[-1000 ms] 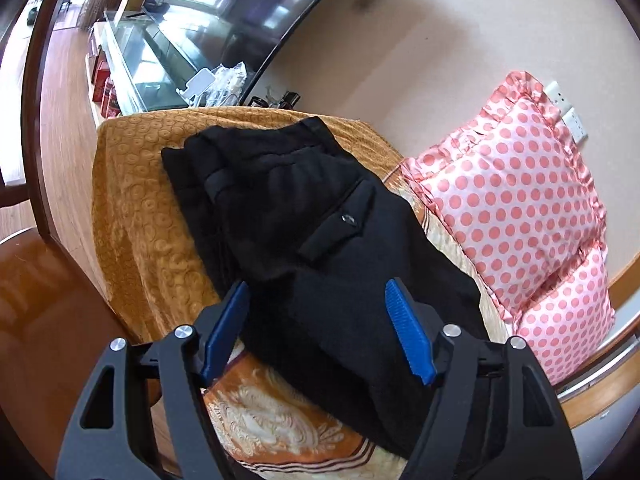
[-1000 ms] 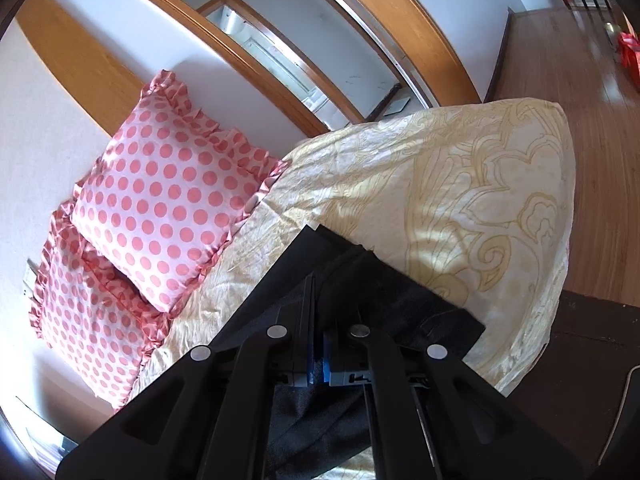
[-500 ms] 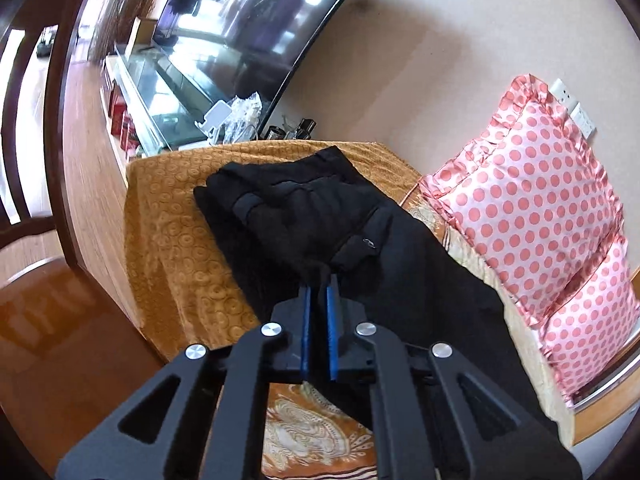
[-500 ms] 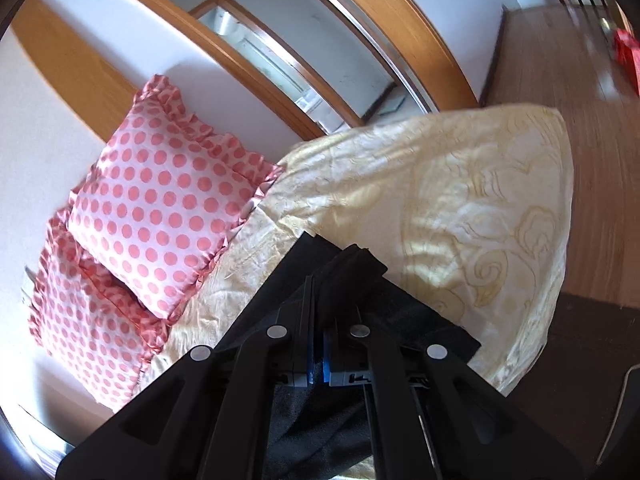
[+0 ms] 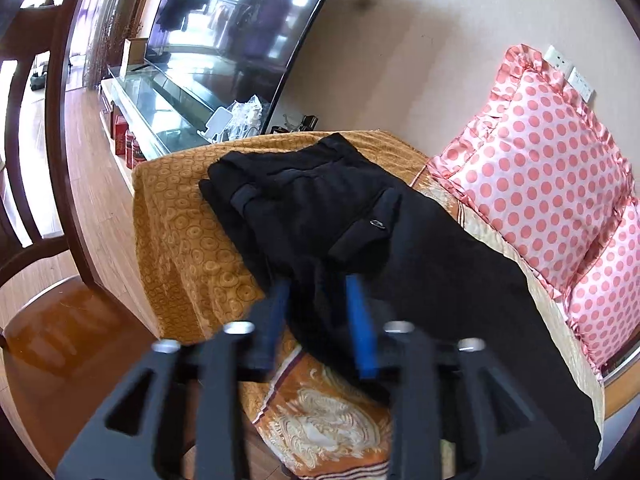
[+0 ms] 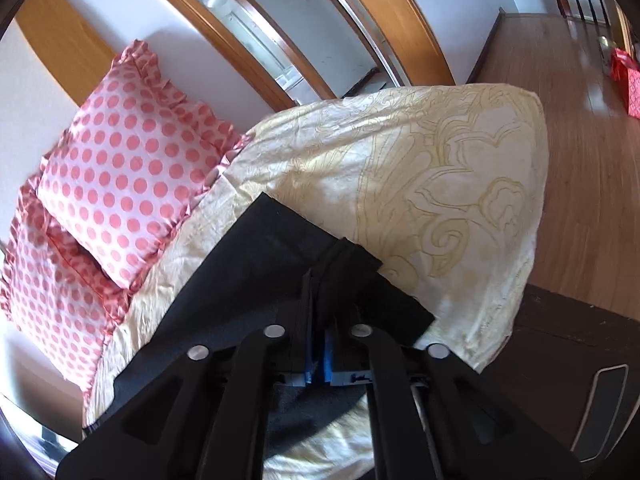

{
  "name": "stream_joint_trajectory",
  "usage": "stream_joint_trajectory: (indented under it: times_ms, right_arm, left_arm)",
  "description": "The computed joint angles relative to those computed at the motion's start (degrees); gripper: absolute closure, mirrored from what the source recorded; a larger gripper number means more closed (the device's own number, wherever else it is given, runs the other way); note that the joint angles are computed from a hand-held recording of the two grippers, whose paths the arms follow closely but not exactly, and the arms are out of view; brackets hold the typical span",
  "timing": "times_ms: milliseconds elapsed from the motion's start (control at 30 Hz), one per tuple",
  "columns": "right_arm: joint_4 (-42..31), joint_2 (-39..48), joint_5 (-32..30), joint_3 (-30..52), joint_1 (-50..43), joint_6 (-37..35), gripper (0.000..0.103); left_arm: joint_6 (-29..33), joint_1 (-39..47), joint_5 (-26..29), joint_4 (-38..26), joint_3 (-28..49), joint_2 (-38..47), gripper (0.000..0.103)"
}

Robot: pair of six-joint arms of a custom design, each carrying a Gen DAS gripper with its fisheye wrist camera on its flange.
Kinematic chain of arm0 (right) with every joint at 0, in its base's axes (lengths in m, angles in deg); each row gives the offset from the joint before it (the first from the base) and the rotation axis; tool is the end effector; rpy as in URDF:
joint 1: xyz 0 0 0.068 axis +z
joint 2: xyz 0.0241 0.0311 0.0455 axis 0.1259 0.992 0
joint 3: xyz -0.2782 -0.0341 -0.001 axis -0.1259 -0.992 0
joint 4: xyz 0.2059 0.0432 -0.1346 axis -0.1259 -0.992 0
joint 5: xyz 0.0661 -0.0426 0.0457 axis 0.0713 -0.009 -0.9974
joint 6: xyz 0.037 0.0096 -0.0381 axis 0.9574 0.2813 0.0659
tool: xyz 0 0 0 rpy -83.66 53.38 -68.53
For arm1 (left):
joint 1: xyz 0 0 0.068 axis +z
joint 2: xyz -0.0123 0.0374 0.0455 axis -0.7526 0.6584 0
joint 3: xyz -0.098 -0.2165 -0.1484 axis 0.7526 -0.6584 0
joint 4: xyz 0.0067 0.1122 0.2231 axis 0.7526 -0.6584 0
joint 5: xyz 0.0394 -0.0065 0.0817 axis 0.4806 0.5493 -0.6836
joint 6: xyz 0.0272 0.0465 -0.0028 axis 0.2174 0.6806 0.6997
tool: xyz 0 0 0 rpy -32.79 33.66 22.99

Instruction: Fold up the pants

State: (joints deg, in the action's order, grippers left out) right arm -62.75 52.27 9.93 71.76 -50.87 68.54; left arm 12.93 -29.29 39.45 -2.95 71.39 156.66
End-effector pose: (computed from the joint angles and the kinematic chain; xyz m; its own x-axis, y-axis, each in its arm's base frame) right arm 0.0965 -0.1396 0.1986 0.1273 0.8170 -0.5624 0.7911 0.2584 0.5544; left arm 0.4570 0.1474 0.1991 -0.6092 -0.3740 -0.6993 -0.1324 0.9174 -0.3752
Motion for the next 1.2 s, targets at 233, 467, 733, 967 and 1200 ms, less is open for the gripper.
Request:
stream_joint_trajectory:
  times_ms: [233, 467, 733, 967, 1200]
  right_arm:
    - [-16.0, -10.6, 28.4, 6.8, 14.3, -2.2, 0.042]
    - [-2.6, 8.1, 23.9, 17.4, 46.0, -10.5, 0.051]
    - [-7.8, 49.1, 10.9, 53.3, 58.3, -25.5, 0.061]
    - [-22.5, 65.2, 14.0, 72.0, 63.4, -34.2, 0.061]
    - [-22.8, 67.8, 10.2, 73.9, 62.9, -34.4, 0.094]
  left_arm:
    - [6.7, -3.3, -2.9, 11.2, -15.0, -11.6, 0.033]
    - [16.5, -13.0, 8.8, 10.5, -20.6, -15.4, 0.025]
    - [22.4, -19.9, 9.1, 8.3, -20.9, -12.3, 0.019]
    - [24.4, -20.3, 8.3, 11.0, -23.6, -11.1, 0.014]
    - [26.6, -21.2, 7.5, 14.0, -25.9, -11.5, 0.005]
